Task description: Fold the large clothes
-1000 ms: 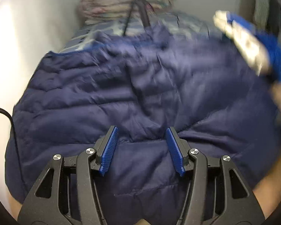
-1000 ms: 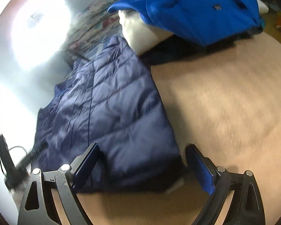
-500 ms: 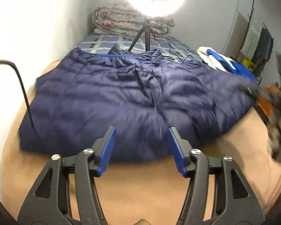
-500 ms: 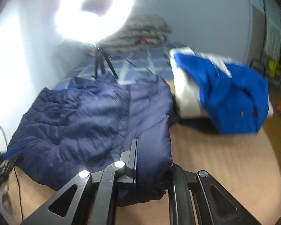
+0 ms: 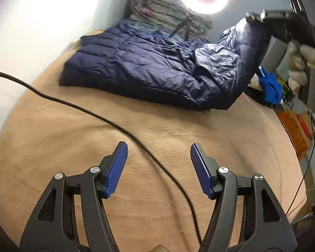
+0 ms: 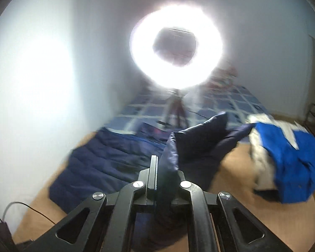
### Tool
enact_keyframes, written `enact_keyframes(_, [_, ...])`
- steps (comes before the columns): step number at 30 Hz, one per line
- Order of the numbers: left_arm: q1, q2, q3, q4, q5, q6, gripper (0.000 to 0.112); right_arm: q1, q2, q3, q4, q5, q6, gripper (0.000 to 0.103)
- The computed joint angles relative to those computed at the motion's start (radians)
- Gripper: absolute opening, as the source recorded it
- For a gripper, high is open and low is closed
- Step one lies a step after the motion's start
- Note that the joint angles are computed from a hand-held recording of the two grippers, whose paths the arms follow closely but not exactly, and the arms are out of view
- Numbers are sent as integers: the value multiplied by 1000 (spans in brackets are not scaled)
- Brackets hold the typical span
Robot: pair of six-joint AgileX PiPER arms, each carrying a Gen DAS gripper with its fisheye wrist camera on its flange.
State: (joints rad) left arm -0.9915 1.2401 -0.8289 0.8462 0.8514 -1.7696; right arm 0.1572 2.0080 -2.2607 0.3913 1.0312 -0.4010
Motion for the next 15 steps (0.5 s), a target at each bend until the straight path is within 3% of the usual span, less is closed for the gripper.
enact_keyframes(8, [-136, -70, 39, 57, 143, -111, 64, 241, 68, -63, -56, -17, 12, 2])
enact_keyframes(15, [-304, -116, 65, 79, 276, -206, 64, 401, 376, -448, -85, 172, 118, 2])
